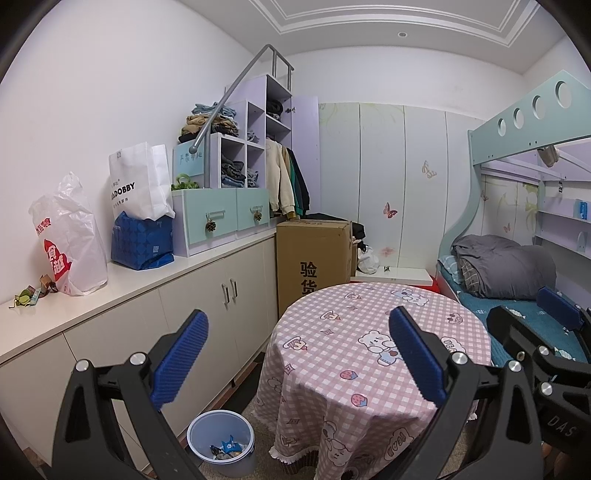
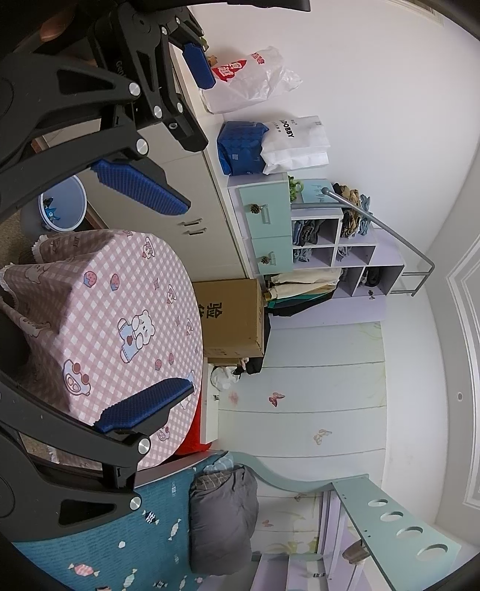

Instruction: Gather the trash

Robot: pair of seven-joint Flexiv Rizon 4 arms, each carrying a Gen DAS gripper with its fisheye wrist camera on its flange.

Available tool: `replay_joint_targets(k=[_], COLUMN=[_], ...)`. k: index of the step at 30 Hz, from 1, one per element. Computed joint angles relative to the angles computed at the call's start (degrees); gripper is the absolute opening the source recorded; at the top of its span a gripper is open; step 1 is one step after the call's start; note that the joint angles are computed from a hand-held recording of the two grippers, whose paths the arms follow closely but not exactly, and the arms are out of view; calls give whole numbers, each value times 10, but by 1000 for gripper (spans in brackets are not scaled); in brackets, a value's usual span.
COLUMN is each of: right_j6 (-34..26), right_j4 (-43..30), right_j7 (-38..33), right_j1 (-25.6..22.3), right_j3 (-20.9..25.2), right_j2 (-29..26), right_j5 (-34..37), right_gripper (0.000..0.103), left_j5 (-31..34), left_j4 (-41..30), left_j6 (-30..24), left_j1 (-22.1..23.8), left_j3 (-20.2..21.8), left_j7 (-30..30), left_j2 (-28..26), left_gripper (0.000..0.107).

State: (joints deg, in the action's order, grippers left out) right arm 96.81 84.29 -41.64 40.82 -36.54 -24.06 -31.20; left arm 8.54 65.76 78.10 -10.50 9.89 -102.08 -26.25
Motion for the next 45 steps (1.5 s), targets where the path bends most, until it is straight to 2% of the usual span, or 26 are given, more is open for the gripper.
replay_joint_targets(k=[5,23,33,45], right_j6=[1,-6,-7,-10], right_j4=[4,-12,-13,-20], right_j7=[1,1,6,0], right_j1=[8,-24,-27,-58], right_j3=[-10,28,32,68], right_j2=[0,-5,-5,-9], right_j5=[0,-12,-18,-24], right_gripper=[88,88,88,89], left_j5=[0,-2,-5,-10], left_j4=[-3,11,7,22], left_j6=[-3,7,3,12], left_j1=[0,2,3,6], left_j3=[0,-2,-3,-5], left_j7=[0,4,6,14], left_j2=[-1,2,1,4], left_gripper=[97,97,97,97])
